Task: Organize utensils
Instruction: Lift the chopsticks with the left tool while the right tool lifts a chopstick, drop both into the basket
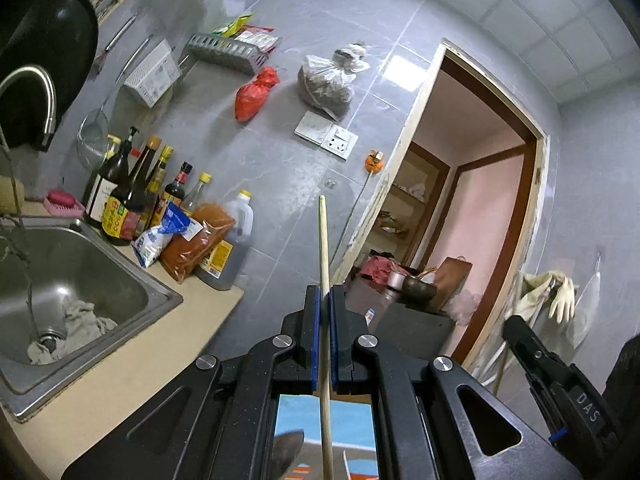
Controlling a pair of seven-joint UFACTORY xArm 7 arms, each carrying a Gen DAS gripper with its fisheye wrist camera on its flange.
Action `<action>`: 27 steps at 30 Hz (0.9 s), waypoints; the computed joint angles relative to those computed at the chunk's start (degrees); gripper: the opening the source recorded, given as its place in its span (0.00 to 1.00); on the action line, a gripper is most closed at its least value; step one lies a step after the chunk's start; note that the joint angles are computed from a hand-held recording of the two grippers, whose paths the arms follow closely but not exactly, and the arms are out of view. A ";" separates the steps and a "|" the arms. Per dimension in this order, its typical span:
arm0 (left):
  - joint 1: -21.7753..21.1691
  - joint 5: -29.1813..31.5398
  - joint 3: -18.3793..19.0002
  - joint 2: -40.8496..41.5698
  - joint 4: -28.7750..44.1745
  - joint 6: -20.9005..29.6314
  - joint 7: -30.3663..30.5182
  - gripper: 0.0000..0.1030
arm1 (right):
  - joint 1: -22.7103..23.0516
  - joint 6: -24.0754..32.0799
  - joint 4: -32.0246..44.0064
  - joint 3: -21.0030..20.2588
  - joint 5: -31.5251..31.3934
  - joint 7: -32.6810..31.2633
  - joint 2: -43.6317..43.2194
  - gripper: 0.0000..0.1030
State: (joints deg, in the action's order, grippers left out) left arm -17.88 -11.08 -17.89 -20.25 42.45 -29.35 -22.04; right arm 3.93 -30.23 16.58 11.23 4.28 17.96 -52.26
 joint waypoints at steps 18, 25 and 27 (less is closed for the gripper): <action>-16.75 13.00 14.64 -7.44 -2.91 16.24 -5.08 0.27 | 7.86 14.72 -1.42 -7.49 -4.79 -2.56 -8.45 0.09; -10.61 10.78 6.85 -12.28 0.74 24.18 -5.78 0.65 | 9.75 24.83 1.34 -10.61 -3.93 -3.45 -16.27 0.26; -7.97 10.81 3.78 -13.43 3.03 27.90 -6.28 0.76 | 8.97 29.02 2.71 -11.14 -3.49 -3.98 -18.97 0.40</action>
State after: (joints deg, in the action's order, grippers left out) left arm -25.85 -0.27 -14.11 -33.69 45.48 -1.45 -28.32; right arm 12.89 -1.21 19.29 0.09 0.79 13.97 -71.23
